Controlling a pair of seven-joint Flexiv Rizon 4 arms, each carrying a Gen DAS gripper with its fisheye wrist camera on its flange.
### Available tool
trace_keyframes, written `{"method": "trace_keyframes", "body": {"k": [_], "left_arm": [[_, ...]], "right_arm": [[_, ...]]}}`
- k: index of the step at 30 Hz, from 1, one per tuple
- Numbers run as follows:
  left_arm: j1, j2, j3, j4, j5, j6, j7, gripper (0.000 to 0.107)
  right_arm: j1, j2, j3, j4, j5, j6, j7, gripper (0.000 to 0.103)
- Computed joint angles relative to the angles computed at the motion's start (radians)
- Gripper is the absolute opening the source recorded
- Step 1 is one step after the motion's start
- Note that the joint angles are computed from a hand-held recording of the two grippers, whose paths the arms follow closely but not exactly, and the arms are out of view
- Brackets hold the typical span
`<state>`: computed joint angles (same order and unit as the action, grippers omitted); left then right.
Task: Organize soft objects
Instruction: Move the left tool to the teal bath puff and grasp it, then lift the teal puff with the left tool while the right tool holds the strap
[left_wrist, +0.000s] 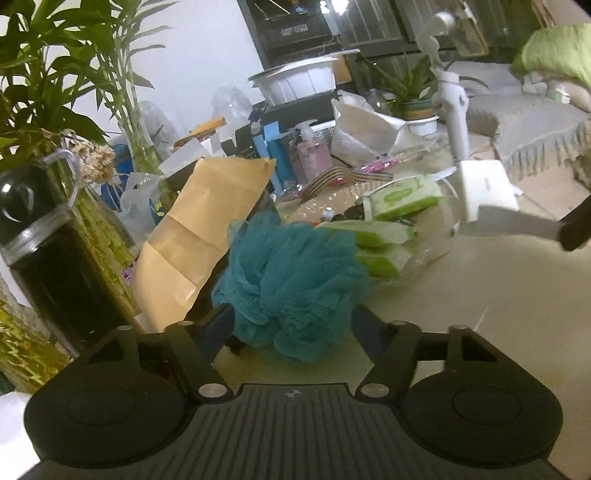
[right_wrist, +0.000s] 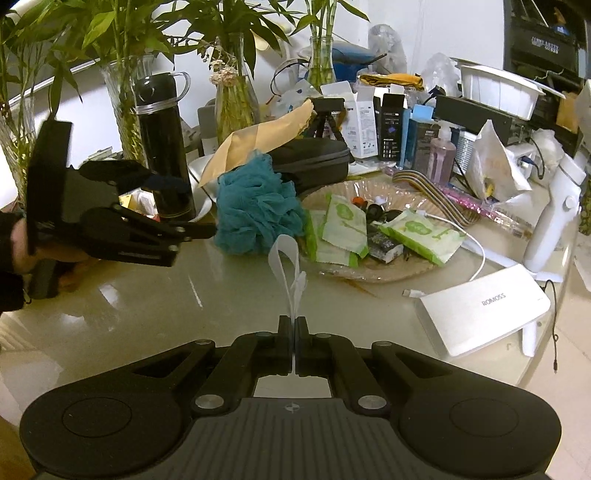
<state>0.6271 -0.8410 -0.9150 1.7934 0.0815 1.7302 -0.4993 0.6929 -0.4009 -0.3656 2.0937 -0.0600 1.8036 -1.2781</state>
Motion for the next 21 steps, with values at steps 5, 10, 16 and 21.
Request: {"method": "trace_keyframes", "body": {"k": [5,10,16,21], "left_arm": [[-0.043,-0.039,0.026,-0.047,0.011,0.0,0.027,0.05],[-0.064,-0.041,0.044,-0.064,-0.016,-0.037,0.041,0.012],[-0.066,0.002,0.051,-0.043,-0.086,-0.055,0.046,0.004],[-0.036,0.045,0.035,-0.002,-0.098,-0.028,0.01,0.003]], "right_arm": [[-0.09,0.001,0.1,-0.016,-0.027,-0.005,0.0,0.004],[-0.239,-0.002,0.273,-0.029,-0.1,0.004,-0.048,0.004],[-0.179,-0.001,0.216,-0.028,-0.095,-0.01,-0.046,0.004],[-0.041,0.001,0.062,-0.008,-0.055,-0.006,-0.029,0.004]]}}
